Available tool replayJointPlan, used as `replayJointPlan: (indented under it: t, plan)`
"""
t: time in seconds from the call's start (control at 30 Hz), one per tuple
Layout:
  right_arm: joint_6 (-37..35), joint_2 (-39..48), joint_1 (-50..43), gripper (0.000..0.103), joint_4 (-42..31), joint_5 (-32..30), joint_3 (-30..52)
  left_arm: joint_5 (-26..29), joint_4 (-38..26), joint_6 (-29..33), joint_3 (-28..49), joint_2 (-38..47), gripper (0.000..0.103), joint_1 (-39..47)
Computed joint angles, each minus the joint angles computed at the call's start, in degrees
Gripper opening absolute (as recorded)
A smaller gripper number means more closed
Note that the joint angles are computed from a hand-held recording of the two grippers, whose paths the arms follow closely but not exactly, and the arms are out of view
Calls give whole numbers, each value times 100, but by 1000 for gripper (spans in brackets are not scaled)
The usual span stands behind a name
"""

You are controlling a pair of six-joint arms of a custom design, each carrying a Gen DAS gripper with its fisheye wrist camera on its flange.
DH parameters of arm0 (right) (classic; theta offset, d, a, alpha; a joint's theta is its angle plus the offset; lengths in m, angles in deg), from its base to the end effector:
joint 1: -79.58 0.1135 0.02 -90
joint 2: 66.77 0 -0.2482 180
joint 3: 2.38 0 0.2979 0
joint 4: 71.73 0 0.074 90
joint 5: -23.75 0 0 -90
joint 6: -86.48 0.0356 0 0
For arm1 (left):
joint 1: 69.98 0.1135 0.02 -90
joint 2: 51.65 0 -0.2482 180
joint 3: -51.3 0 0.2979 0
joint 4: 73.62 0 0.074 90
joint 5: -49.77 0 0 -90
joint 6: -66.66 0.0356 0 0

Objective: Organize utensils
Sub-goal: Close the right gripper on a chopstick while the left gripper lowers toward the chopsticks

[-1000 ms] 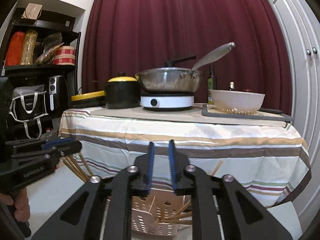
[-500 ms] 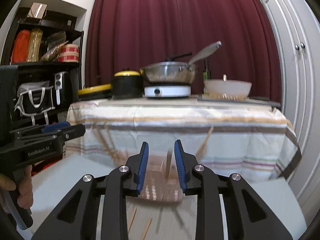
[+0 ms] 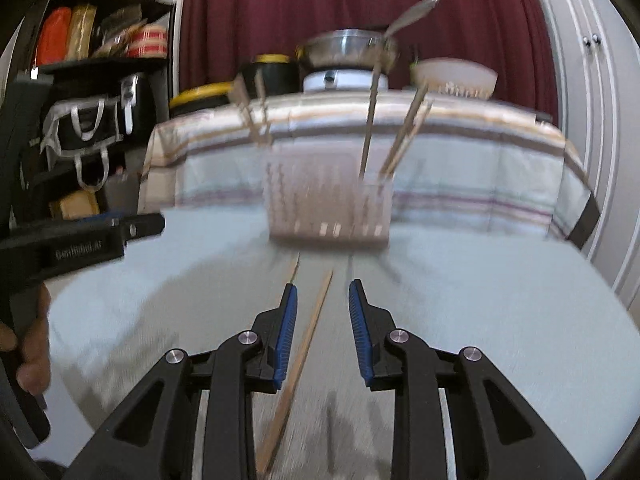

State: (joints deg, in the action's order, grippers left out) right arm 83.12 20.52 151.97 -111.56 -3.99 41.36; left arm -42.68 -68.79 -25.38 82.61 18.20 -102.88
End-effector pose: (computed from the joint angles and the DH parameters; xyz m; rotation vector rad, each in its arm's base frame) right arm 0.1010 0.2141 0.0662 0.3256 2.0272 -0.1088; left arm 0.2180 -0.1392 0.1001 0.5545 2.1026 -0.3048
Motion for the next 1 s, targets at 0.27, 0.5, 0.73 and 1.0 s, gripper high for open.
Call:
replayJointPlan:
  t: [0.27,0.5,0.73,1.0]
  plan:
    - [-135,785,81,28,970,-707,46,-39,347,-97,-384,269,49,-54]
    - [-142,974,1,8,1202,-1108,51,-43,455,-194,-412,447,49,-279]
    - [263,718,-83,7,862,-1122,-120,-101,502,-312,-355,708,49,-742]
    - [719,510,48,7,661,-1001,-335,-243,809,-516,-166,1482,49,-1413]
